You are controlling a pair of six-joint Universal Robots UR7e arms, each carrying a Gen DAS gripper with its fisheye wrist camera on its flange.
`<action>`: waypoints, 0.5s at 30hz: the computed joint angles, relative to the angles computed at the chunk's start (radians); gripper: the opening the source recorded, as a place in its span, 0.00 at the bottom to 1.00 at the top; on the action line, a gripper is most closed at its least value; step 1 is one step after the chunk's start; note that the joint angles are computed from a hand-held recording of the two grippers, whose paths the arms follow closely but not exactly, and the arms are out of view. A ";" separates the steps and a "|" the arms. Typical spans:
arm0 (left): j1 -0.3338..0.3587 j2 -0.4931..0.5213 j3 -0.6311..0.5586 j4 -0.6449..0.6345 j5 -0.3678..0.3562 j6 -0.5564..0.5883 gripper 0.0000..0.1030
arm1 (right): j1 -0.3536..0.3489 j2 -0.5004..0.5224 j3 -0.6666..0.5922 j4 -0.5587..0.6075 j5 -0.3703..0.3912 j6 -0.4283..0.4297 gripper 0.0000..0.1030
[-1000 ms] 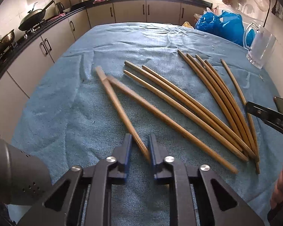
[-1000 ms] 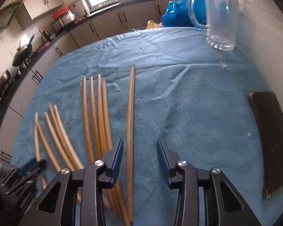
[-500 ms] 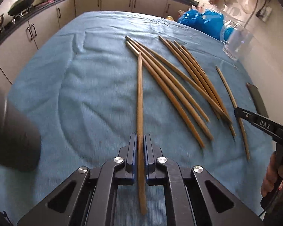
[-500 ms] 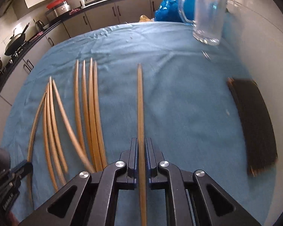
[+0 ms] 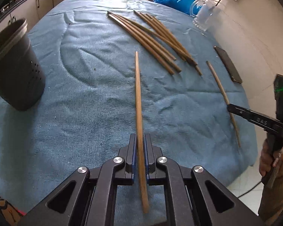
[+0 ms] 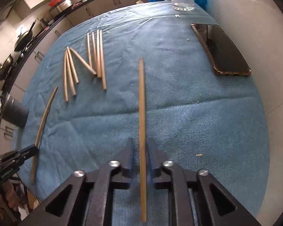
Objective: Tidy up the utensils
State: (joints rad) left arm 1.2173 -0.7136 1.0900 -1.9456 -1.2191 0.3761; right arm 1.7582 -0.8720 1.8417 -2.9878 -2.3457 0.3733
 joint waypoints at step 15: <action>-0.041 0.176 -0.213 0.063 0.158 0.056 0.07 | -0.034 0.062 -0.248 0.389 -0.072 0.027 0.39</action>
